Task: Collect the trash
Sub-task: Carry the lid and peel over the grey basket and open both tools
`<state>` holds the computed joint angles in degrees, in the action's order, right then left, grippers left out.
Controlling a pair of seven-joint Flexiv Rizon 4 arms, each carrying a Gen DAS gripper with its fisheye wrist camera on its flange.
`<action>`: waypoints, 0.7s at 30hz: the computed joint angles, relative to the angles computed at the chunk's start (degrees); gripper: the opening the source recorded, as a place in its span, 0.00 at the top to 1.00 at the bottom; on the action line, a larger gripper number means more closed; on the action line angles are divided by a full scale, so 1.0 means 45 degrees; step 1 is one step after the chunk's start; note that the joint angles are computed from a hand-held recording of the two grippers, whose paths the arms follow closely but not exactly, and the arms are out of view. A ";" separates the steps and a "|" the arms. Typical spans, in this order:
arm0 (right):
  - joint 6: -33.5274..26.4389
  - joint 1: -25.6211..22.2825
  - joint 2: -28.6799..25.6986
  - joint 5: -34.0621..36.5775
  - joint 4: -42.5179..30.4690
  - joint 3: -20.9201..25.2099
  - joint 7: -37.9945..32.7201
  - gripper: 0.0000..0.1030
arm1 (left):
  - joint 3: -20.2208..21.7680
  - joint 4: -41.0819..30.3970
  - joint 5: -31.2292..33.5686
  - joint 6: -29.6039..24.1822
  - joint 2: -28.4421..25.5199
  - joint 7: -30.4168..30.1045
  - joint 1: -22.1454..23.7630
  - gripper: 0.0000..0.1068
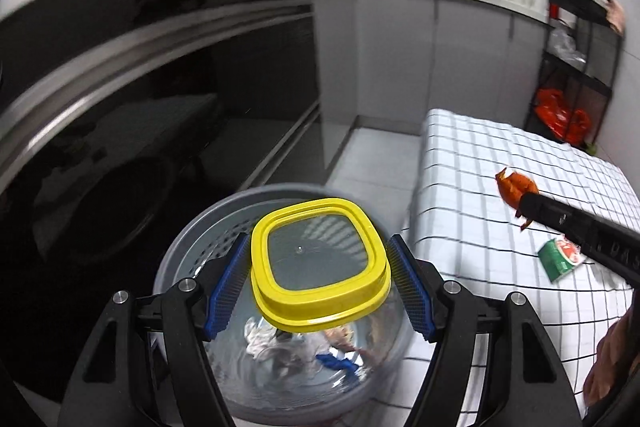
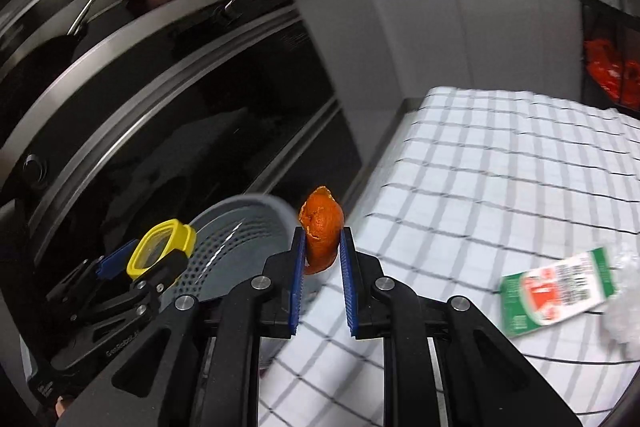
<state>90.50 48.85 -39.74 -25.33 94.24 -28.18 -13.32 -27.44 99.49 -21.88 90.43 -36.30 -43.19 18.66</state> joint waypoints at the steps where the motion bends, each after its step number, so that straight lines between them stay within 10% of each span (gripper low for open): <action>1: -0.0206 -0.0427 -0.0162 -0.0030 -0.0465 0.0625 -0.0261 0.84 | 0.0278 -0.0206 -0.0058 -0.0269 -0.0054 -0.0118 -0.0105 0.37; 12: -0.2334 -0.3263 -0.2191 0.0095 -0.4551 0.5540 -0.2895 0.84 | 0.3049 -0.1937 -0.0321 -0.2158 -0.0863 -0.0630 -0.1552 0.37; 21: -0.3384 -0.3526 -0.2859 0.0992 -0.5786 0.6381 -0.4333 0.79 | 0.3460 -0.2246 -0.0744 -0.2966 -0.0990 -0.0570 -0.1691 0.35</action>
<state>75.27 32.99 -52.61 -20.86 68.20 0.54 -32.82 -11.87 89.38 -25.22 77.09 -40.76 -45.75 11.05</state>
